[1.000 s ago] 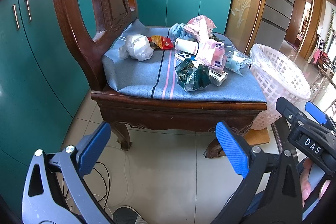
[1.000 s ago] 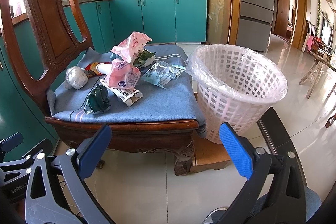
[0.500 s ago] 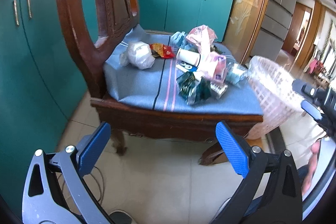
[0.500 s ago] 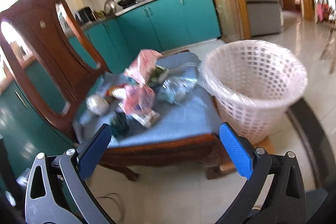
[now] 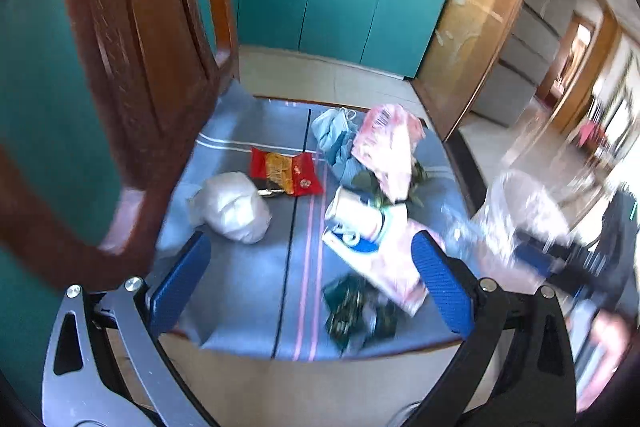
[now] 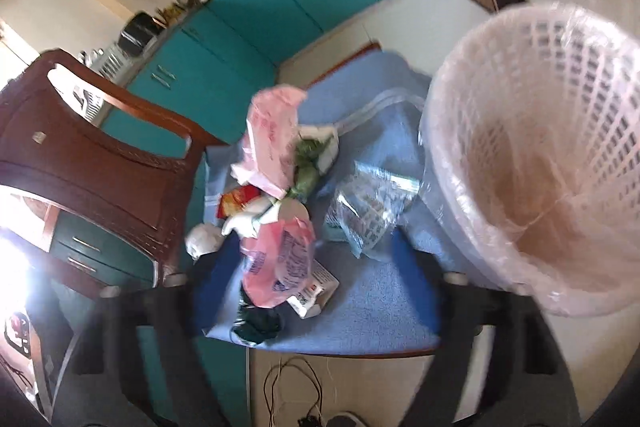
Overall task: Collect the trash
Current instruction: 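Grasp the red snack wrapper with the left gripper while the right grasps the clear plastic bag, then lift the red wrapper with the left gripper while the right carries the clear bag to the wastebasket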
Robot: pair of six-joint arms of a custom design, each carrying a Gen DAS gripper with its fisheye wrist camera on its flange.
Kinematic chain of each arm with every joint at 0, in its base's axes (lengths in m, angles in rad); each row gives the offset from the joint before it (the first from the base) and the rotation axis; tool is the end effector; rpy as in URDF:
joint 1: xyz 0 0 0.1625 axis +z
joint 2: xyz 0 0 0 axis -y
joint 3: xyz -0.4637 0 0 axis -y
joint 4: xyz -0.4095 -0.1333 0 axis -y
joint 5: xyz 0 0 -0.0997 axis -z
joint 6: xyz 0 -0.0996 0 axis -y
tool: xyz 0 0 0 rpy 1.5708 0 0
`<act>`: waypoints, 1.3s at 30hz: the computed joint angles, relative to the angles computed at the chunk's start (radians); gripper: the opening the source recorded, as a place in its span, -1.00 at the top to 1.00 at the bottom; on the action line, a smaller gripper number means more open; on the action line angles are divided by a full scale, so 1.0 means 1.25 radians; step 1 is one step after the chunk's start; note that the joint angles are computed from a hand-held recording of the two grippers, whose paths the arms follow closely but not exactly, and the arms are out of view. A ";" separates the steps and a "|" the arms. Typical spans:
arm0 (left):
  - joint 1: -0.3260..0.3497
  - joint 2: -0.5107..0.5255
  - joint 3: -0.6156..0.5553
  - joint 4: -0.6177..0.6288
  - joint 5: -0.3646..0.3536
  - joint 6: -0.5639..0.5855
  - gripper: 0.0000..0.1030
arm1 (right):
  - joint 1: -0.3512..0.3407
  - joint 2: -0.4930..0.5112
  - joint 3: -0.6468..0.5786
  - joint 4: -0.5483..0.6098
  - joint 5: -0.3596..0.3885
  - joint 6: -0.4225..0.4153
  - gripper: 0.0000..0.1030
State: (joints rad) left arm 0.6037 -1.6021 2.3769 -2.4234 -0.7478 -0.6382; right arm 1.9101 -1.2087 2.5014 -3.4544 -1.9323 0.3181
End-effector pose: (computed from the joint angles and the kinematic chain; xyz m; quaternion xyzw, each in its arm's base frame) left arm -0.1980 -0.3871 0.2797 0.1346 0.9060 -0.3122 0.2521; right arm 0.2294 -0.3553 0.1805 -0.0424 -0.9416 0.3266 0.0703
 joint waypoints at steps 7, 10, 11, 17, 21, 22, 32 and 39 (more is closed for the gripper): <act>0.153 0.112 -0.092 -0.084 -0.119 0.082 -0.67 | -0.076 0.052 -0.014 0.002 0.066 0.037 -0.09; 0.185 0.175 -0.163 -0.045 -0.095 0.118 -0.67 | -0.095 0.062 -0.030 0.022 0.088 0.050 -0.04; 0.195 0.192 -0.184 -0.033 -0.087 0.122 -0.67 | -0.097 0.068 -0.035 0.027 0.090 0.048 -0.01; 0.289 0.298 -0.326 0.131 -0.102 0.119 -0.61 | -0.120 0.085 -0.053 0.058 0.143 0.041 0.35; 0.342 0.337 -0.362 0.129 -0.131 0.124 -0.53 | -0.114 0.089 -0.058 0.056 0.148 0.019 0.63; 0.360 0.348 -0.371 0.123 -0.159 0.121 -0.43 | -0.112 0.086 -0.057 0.054 0.145 0.013 0.70; 0.356 0.335 -0.333 -0.038 -0.179 0.209 0.57 | -0.059 0.113 -0.061 -0.022 0.082 -0.060 0.98; 0.223 0.201 -0.163 -0.270 -0.093 0.306 0.67 | -0.028 0.107 -0.038 -0.120 0.063 -0.119 0.98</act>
